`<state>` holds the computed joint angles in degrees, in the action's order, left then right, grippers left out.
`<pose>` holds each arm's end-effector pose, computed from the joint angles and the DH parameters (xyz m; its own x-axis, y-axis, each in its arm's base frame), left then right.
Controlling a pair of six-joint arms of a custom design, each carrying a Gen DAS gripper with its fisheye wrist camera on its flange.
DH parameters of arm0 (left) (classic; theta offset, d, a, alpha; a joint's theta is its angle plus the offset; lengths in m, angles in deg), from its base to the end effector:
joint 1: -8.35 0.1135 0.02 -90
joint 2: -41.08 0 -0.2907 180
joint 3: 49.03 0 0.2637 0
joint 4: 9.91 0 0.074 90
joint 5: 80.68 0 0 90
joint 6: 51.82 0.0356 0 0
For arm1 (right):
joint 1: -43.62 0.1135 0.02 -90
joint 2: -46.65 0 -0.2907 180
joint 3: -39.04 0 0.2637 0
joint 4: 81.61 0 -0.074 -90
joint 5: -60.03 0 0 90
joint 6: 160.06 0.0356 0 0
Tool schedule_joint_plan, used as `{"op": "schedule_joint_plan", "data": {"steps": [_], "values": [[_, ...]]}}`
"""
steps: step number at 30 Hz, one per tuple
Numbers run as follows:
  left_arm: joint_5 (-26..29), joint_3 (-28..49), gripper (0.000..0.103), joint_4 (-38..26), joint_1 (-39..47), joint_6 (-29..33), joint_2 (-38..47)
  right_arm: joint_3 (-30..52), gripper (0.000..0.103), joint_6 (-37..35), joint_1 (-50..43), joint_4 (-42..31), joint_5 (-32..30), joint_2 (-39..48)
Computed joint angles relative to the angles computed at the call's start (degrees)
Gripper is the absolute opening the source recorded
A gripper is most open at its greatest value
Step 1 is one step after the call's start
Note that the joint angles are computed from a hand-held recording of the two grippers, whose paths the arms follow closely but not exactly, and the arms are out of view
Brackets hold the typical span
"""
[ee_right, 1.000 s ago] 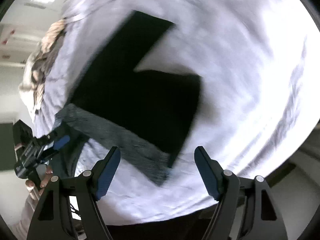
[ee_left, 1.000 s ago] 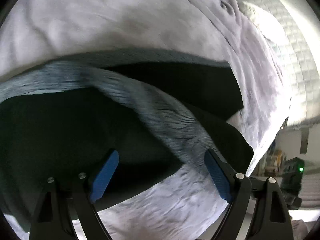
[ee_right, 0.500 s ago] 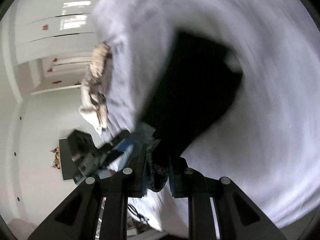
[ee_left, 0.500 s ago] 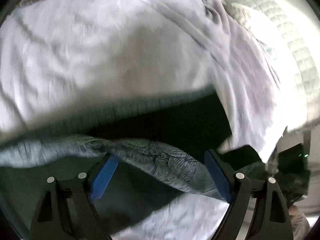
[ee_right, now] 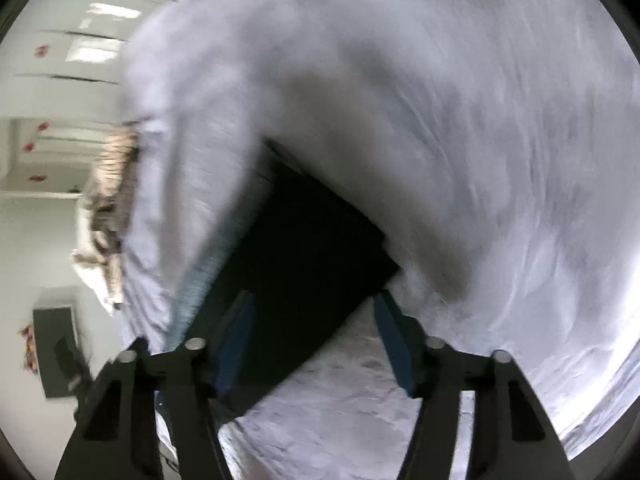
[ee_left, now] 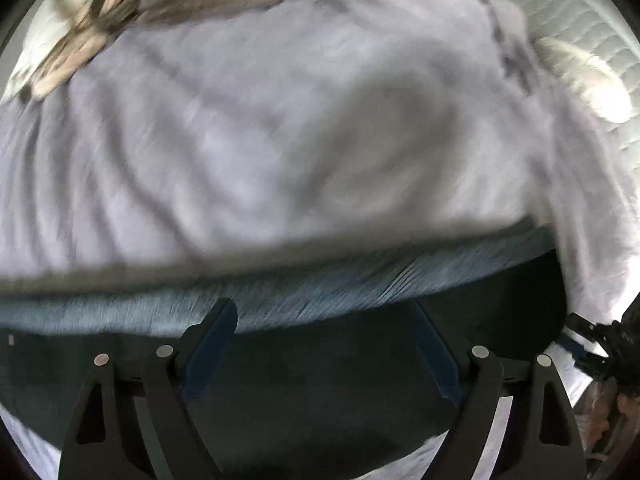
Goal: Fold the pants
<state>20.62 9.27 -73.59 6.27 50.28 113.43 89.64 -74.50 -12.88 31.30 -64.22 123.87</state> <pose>0.2104 -0.0146 0.2201 -0.9386 0.2398 -0.2479 0.2802 0.9493 -0.1427 0.1187 -0.1430 0.1756 -0.6040 0.7967 0.0210 0.6646 0.4890 0.5649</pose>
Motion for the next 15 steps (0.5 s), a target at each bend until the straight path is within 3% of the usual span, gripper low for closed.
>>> {"op": "schedule_joint_plan", "data": {"steps": [1, 2, 6, 9, 11, 13, 15], "values": [[-1.0, -1.4, 0.088, 0.4, 0.1, -0.6, 0.1, -0.6, 0.014, 0.4, 0.3, 1.6, 0.1, 2.0], [-1.4, -2.8, 0.088, 0.6, 0.9, -0.5, 0.1, -0.9, 0.009, 1.7, 1.5, 3.6, 0.1, 4.0], [-3.6, -6.4, 0.088, 4.9, -0.9, -3.0, 0.1, 0.0, 0.008, 2.5, 3.5, 6.1, -3.1, 1.7], [-7.2, -8.8, 0.088, 9.7, -3.5, -4.4, 3.9, 0.5, 0.008, 1.1, 6.3, 7.0, 4.5, 5.5], [-7.3, -7.7, 0.088, 7.9, -4.3, -4.5, 3.5, 0.8, 0.010, 0.7, 8.3, 6.7, 6.5, 6.5], [-5.2, -5.9, 0.088, 4.8, -2.1, -1.9, 1.3, 1.6, 0.029, 1.9, 9.6, 4.8, 10.0, 2.9], [-4.3, -3.9, 0.088, 2.4, 1.0, 1.3, -1.1, 2.4, 0.030, 2.0, 11.1, 2.0, 14.0, -2.7]]}}
